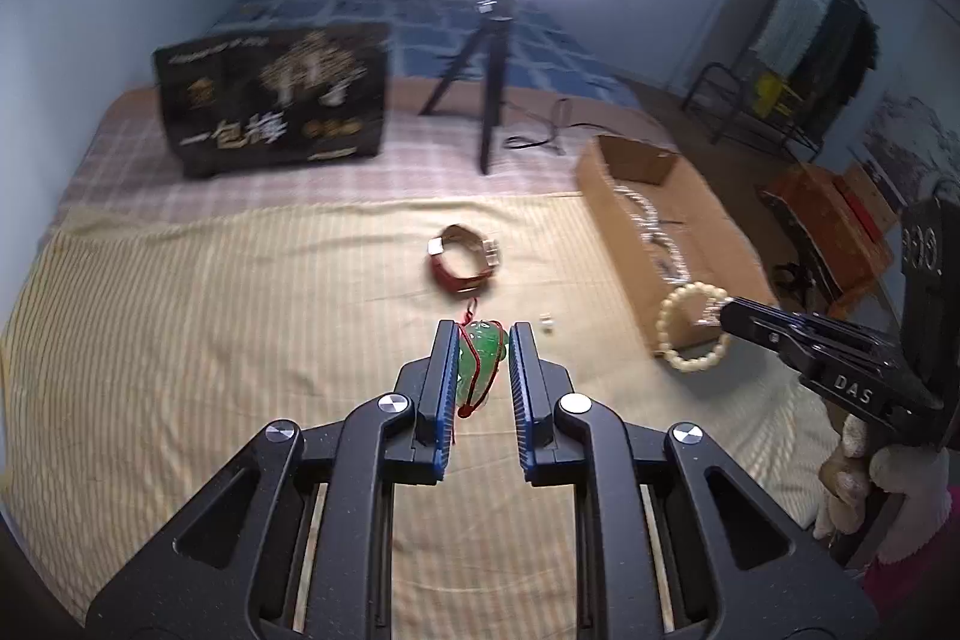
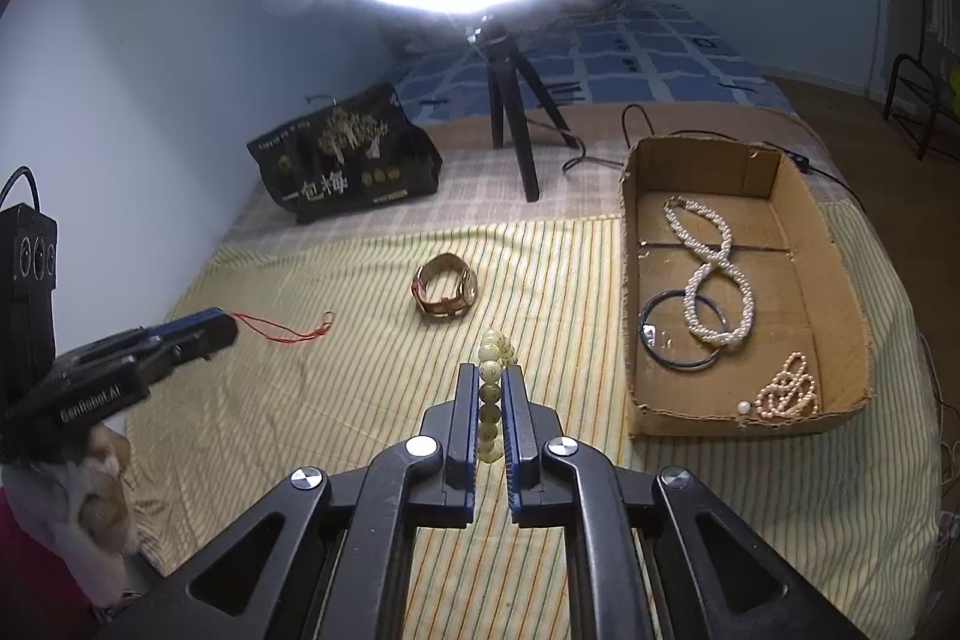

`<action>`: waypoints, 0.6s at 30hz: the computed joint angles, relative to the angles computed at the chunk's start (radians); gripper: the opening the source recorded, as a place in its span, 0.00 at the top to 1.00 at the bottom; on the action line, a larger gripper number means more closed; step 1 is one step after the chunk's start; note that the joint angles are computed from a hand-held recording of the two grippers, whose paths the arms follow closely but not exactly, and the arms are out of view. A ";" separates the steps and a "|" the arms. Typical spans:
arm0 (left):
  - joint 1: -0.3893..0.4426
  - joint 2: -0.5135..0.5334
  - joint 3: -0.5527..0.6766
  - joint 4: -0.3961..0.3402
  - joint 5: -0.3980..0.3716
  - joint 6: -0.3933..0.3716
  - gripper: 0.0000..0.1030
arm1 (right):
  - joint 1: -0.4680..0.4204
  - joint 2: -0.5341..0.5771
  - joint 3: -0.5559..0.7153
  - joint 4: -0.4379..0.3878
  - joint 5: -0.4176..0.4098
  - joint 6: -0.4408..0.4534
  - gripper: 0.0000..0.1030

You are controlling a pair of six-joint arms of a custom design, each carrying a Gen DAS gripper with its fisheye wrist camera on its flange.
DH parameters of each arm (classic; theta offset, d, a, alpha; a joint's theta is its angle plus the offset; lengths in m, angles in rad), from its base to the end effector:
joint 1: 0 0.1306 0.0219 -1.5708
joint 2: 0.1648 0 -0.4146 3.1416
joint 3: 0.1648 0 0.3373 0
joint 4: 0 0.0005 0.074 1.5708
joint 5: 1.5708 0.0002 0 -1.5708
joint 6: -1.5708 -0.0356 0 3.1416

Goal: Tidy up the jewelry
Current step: 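Carry the pendant with the left tool into the box while the right tool carries the bracelet there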

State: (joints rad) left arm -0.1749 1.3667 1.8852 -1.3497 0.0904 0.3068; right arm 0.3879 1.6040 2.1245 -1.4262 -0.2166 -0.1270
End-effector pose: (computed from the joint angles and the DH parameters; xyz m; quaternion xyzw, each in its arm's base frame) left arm 0.3659 -0.0684 0.6310 -0.0451 0.9305 -0.1270 0.3406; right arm 0.4259 0.1818 0.6191 -0.1572 0.9271 0.1814 0.2878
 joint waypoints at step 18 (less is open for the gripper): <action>-0.194 0.055 0.106 0.033 -0.091 -0.007 0.85 | -0.126 -0.030 0.030 0.003 -0.026 0.012 0.95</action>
